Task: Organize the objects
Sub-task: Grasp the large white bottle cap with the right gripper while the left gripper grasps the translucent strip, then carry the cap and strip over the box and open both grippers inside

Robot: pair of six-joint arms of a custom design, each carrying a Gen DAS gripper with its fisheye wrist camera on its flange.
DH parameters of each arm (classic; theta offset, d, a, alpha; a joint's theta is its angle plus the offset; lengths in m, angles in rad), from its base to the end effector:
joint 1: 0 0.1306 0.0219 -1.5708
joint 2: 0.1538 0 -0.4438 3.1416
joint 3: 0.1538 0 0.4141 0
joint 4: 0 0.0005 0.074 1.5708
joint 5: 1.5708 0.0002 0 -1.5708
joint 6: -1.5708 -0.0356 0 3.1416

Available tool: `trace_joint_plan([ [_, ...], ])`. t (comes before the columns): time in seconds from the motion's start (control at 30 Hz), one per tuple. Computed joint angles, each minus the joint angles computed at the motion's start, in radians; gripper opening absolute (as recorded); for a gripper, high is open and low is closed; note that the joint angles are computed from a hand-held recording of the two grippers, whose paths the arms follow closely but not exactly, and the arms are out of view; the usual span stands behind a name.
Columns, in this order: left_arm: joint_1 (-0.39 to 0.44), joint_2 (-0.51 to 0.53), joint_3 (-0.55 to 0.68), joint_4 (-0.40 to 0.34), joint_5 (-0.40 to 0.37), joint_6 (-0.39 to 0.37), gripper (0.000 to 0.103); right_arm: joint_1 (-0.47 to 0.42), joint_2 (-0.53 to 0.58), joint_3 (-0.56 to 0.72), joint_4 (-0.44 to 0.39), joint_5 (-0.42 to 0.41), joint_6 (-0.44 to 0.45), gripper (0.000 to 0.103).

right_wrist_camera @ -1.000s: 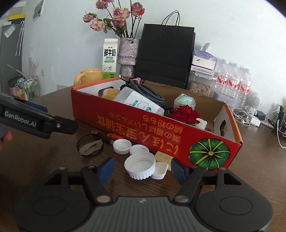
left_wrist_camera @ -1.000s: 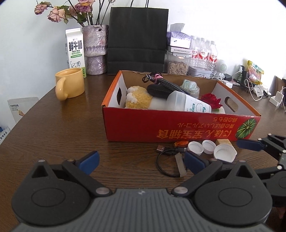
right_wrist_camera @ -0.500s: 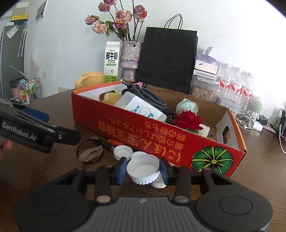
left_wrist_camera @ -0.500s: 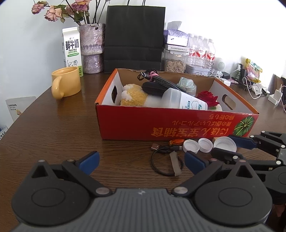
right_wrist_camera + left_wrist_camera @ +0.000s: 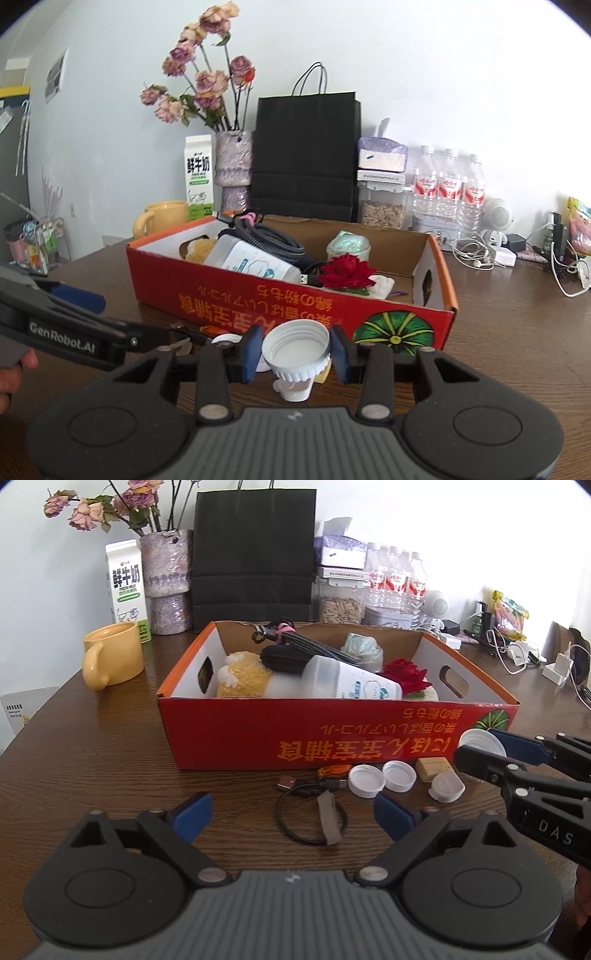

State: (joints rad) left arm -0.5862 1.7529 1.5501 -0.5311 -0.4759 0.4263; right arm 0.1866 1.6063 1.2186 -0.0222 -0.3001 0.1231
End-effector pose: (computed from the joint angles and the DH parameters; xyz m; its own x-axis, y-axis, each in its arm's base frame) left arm 0.5520 -0.3476 0.3953 -0.5942 -0.0467 -0.8030 -0.0410 0.9988 -0.0277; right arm 0.5757 0.1189 0.3667 -0.3342 -0.1825 -0.9247 -0.4884 0.8726 0.0043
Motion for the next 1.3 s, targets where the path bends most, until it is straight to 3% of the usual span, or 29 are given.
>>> trace_joint_plan([
  [0.23, -0.003, 0.023, 0.019, 0.0, 0.034, -0.021, 0.041, -0.008, -0.002, -0.004, 0.005, -0.009, -0.018, 0.038],
  [0.4, -0.002, 0.032, 0.026, -0.006, 0.051, -0.027, 0.024, -0.009, -0.004, -0.007, 0.008, -0.019, -0.015, 0.038],
  [0.6, -0.004, 0.049, 0.043, -0.032, 0.05, -0.029, 0.021, -0.009, -0.005, -0.009, 0.01, -0.027, -0.017, 0.038],
  [0.67, -0.003, 0.047, 0.039, -0.025, 0.063, -0.026, 0.007, -0.009, -0.006, -0.01, 0.011, -0.029, -0.017, 0.038],
  [1.3, -0.014, -0.005, -0.005, 0.06, 0.028, -0.04, 0.007, -0.005, -0.01, -0.016, 0.02, -0.014, -0.011, 0.038],
])
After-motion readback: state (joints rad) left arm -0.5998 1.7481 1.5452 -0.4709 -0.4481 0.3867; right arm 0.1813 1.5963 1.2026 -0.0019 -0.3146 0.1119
